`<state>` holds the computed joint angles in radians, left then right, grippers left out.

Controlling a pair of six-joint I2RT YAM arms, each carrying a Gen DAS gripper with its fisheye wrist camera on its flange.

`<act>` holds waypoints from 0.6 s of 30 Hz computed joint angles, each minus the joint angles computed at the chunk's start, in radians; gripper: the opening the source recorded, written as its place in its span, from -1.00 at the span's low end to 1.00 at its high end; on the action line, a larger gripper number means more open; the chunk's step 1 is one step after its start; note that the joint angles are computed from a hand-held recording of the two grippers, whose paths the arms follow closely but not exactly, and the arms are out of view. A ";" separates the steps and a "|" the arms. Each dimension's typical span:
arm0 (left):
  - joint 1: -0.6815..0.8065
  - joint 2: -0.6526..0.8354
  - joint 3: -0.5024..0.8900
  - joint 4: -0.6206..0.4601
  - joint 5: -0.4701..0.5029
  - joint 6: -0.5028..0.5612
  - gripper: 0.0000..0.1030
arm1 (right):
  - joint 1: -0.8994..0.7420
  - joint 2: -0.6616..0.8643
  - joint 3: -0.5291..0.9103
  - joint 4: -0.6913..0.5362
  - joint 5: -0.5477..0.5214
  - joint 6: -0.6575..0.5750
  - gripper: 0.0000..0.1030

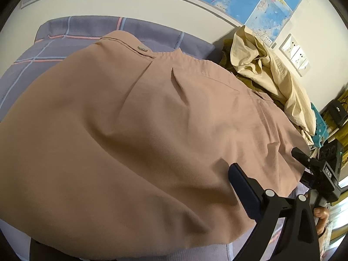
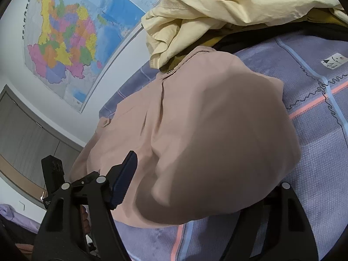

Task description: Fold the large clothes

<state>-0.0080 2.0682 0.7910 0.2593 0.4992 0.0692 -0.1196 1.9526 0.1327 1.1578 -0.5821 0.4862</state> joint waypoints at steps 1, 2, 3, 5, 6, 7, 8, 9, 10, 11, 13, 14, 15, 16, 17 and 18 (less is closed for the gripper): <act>0.001 0.001 0.001 0.000 0.001 0.000 0.84 | 0.001 0.001 0.002 0.000 0.003 0.003 0.41; 0.002 0.002 0.004 -0.001 0.003 0.001 0.84 | 0.002 0.003 0.004 0.004 0.003 0.007 0.44; 0.003 0.004 0.007 -0.004 0.005 0.000 0.84 | 0.004 0.004 0.006 0.006 -0.007 0.005 0.53; 0.003 0.006 0.015 -0.010 0.007 -0.007 0.84 | 0.014 -0.015 0.020 -0.029 -0.009 0.000 0.64; 0.000 0.006 0.017 -0.011 0.006 -0.012 0.84 | 0.016 -0.017 0.024 -0.034 -0.012 0.003 0.72; 0.000 0.009 0.022 -0.014 0.007 -0.016 0.84 | 0.020 -0.018 0.029 -0.037 -0.013 0.010 0.74; -0.001 0.011 0.026 -0.015 0.008 -0.021 0.84 | 0.024 -0.023 0.037 -0.052 -0.005 0.017 0.74; 0.000 0.013 0.030 -0.016 0.010 -0.027 0.84 | 0.027 -0.027 0.044 -0.064 0.002 0.029 0.74; 0.002 0.017 0.037 -0.018 0.014 -0.037 0.85 | 0.026 -0.032 0.053 -0.080 0.001 0.045 0.73; 0.000 0.019 0.041 -0.017 0.014 -0.046 0.85 | 0.023 -0.034 0.062 -0.093 0.000 0.061 0.70; -0.003 0.027 0.053 -0.017 0.010 -0.059 0.84 | 0.016 -0.034 0.082 -0.126 0.005 0.085 0.29; -0.004 0.028 0.054 -0.016 0.005 -0.062 0.81 | 0.007 -0.022 0.092 -0.129 -0.002 0.092 0.19; -0.007 0.027 0.055 -0.013 -0.009 -0.068 0.79 | -0.004 -0.005 0.101 -0.126 -0.018 0.093 -0.01; -0.015 0.024 0.053 -0.007 -0.037 -0.074 0.66 | -0.015 0.006 0.112 -0.138 -0.031 0.086 -0.25; -0.018 0.022 0.052 -0.001 -0.059 -0.076 0.47 | -0.028 0.013 0.116 -0.142 -0.048 0.076 -0.30; -0.020 0.022 0.051 0.004 -0.077 -0.077 0.37 | -0.041 0.020 0.117 -0.133 -0.071 0.069 -0.35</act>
<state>-0.0277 2.0898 0.8422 0.2631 0.4224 -0.0074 -0.1602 1.9722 0.2493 1.0244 -0.6532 0.5550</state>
